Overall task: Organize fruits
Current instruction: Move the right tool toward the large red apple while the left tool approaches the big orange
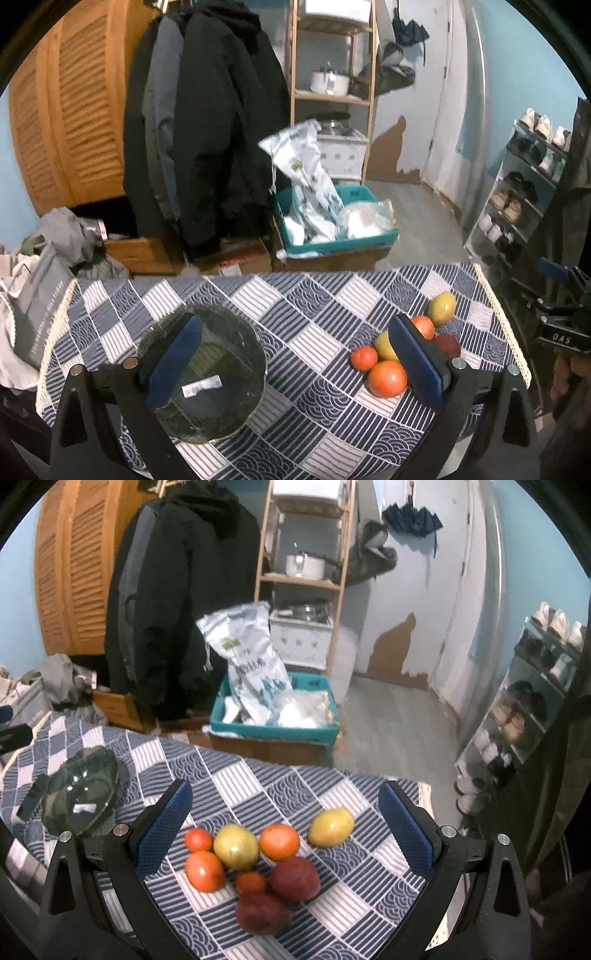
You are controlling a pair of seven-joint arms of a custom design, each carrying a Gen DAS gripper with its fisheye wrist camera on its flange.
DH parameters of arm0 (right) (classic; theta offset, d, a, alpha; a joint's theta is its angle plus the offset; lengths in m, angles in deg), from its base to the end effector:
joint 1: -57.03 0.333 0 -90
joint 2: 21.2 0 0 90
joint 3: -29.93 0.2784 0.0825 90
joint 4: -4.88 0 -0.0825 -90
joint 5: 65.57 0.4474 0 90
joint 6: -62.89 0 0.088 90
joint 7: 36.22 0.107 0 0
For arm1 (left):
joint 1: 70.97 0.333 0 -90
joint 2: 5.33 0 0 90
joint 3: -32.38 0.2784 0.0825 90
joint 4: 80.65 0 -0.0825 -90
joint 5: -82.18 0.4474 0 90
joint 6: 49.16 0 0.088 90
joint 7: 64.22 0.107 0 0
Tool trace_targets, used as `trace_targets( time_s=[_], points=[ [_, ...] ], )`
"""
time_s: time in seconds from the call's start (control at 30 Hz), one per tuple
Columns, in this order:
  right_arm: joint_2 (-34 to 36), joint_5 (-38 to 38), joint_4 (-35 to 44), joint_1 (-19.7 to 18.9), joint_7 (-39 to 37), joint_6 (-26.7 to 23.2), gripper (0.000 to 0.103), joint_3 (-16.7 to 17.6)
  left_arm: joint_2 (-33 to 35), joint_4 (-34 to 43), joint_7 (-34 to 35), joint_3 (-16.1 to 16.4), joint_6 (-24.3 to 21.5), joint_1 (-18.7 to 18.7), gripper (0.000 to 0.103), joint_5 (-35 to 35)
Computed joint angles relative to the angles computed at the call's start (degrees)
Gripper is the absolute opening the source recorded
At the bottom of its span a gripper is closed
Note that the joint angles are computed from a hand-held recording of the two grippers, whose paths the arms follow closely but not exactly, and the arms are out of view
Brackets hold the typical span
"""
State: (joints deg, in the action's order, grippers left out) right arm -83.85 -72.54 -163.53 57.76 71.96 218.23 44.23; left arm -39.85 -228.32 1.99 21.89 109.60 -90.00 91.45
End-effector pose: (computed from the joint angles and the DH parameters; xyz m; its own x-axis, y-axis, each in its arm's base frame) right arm 0.3760 0.0866 0.4798 -0.0441 -0.9945 0.0951 -0.6337 -0.0457 -0.7722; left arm 0.4257 -0.2500 0.4912 -0.2548 -0.9659 0.0463 -0.6774 0.1441 -0.7213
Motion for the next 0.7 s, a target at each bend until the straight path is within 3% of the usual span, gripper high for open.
trace_targets(
  time_s=[0.27, 0.7],
  points=[
    [4.0, -0.3, 1.2, -0.9, -1.3, -3.3, 0.099, -1.5, 5.5, 2.8, 1.8, -0.2, -2.4, -1.1, 0.102, -1.1],
    [13.1, 1.5, 3.2, -1.0, -5.6, -6.9, 0.099, -5.8, 16.5, 9.7, 0.5, -3.3, -4.8, 0.5, 0.101, 1.9]
  ],
)
